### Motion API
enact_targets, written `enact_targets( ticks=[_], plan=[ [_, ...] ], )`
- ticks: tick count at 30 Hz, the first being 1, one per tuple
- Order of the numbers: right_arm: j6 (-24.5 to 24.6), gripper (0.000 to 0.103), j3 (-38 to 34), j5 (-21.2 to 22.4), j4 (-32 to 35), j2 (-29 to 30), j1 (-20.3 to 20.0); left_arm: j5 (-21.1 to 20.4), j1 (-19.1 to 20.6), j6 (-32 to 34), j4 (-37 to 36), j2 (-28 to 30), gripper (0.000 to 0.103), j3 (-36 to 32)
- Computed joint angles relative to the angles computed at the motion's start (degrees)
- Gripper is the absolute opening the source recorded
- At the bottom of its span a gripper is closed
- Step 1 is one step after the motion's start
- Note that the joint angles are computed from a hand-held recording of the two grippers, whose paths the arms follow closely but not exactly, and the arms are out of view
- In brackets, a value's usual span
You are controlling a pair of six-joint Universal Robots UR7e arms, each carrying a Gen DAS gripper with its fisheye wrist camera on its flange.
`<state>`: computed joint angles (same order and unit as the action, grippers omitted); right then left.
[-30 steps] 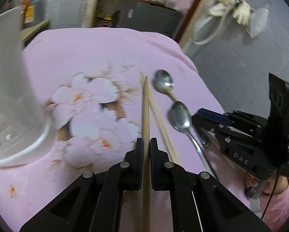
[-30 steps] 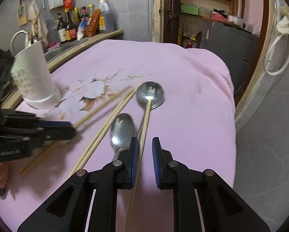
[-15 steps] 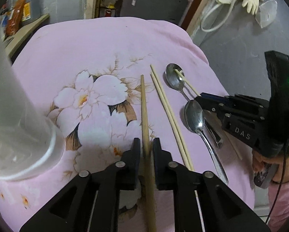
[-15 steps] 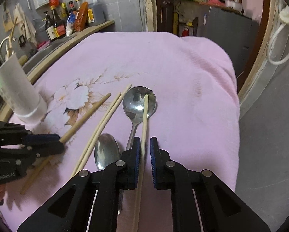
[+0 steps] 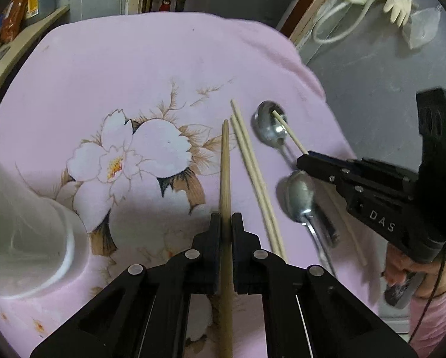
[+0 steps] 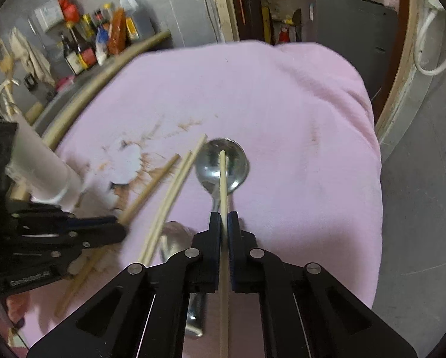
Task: Organize utensils
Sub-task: 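Lift both chopsticks and lower them into the white caddy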
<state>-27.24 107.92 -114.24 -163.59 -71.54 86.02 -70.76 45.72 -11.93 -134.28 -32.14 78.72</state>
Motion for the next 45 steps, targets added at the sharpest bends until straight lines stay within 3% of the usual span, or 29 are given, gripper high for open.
enact_targets(
  ticks=[5,12,16,23,29,35,45],
  plan=[
    [-3.2,0.003,6.7,4.9,-12.1,-3.0,-0.3,-1.0,-1.0,1.3,-13.1,-4.0,0.004,8.6],
    [-10.7,0.003,16.7,12.2,-38.5,-3.3,1.5,3.4,-4.5,8.9,-41.3,-7.2,0.004,20.4],
    [-12.6,0.003,19.2,18.2,-51.6,-1.6,2.6,4.9,-5.8,12.7,-53.0,-5.7,0.004,21.2],
    [-11.9,0.003,17.4,25.8,-64.2,3.3,5.1,7.7,-7.2,19.7,-69.4,-7.3,0.004,23.6],
    [-10.6,0.003,13.6,30.4,-67.3,7.8,8.0,8.0,-5.8,24.1,-76.1,-9.5,0.004,22.7],
    [-5.8,0.003,7.4,35.9,-64.5,12.9,10.3,7.6,-2.5,25.3,-80.3,-13.0,0.004,21.8],
    [-2.4,0.003,-4.2,35.8,-65.1,22.4,13.0,10.1,3.3,25.1,-88.9,-13.0,0.004,17.8]
  ],
)
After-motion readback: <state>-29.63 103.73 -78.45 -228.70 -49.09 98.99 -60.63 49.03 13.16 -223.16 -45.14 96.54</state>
